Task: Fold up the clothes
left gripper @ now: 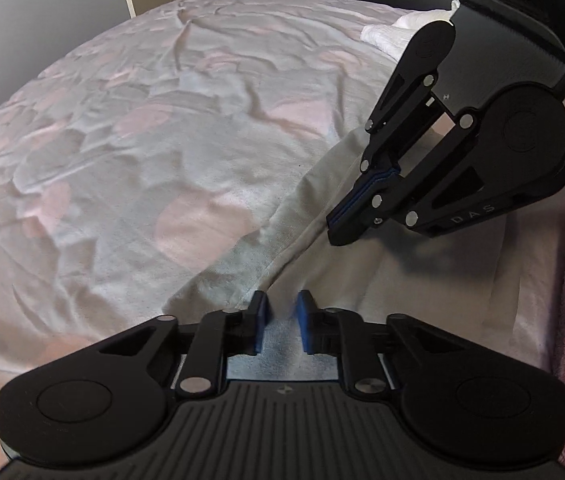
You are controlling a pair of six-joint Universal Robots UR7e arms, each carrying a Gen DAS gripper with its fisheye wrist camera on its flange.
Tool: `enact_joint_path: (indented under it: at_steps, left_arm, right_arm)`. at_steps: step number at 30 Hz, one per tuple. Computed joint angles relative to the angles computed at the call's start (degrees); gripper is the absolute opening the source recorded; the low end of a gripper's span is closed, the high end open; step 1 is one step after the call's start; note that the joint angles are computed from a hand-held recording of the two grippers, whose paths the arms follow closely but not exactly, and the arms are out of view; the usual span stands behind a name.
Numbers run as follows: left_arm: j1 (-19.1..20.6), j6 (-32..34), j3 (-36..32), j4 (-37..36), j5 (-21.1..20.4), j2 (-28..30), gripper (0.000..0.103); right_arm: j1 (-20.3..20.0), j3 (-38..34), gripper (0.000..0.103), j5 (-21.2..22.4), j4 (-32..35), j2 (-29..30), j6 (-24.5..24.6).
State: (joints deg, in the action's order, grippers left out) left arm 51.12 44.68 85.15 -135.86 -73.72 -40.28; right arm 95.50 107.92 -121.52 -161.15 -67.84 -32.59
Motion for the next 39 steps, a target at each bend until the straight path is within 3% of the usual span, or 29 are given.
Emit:
enact_joint_path:
  at_steps: [9,17,22,26,27,30,33,36,39]
  left_arm:
    - [-0.1,-3.1,-0.8,-2.1,0.3,0.2,0.002]
    - [0.4,-8.3,-0.9,-1.9,1.3,0.2,0.011]
    - [-0.4,-9.7,-0.7,-0.3,2.7,-2.0,0.014]
    - [-0.7,-11.8,0.3,0.8,6.0,-4.4,0.016]
    - [-0.7,-12.6,0.4,1.4,6.9,-5.0,0.016]
    - [-0.4,-15.9,0.3,4.0,10.2,-6.5,0.016]
    - [0.1,-17.3,0.8,5.2,12.6,-8.2,0.016]
    - [0.7,-19.2,1.7,5.6,13.6,-10.0,0.017]
    - [1.5,-21.1,2.6,5.5,13.7,-11.5,0.02]
  right_arm:
    - [1.3,1.1,0.0,-0.2,-5.6,-0.8,-1.0]
    - [0.0,1.4,0.001,-1.2,-5.7,0.0,3.3]
    - [0.8,2.3,0.01,-3.4,-5.6,-3.2,5.7]
    - [0.4,3.2,0.041,-5.6,-3.3,-7.4,11.7]
    - [-0.1,3.5,0.044,-6.1,-2.4,-8.6,13.8]
    - [-2.1,4.3,0.052,-6.5,3.0,-12.3,22.4]
    - [-4.6,5.7,0.055,-3.9,7.4,-15.4,29.4]
    - [-6.4,6.8,0.064,-2.1,9.5,-16.4,33.4]
    - [-7.6,7.3,0.066,-1.6,9.8,-16.1,34.9]
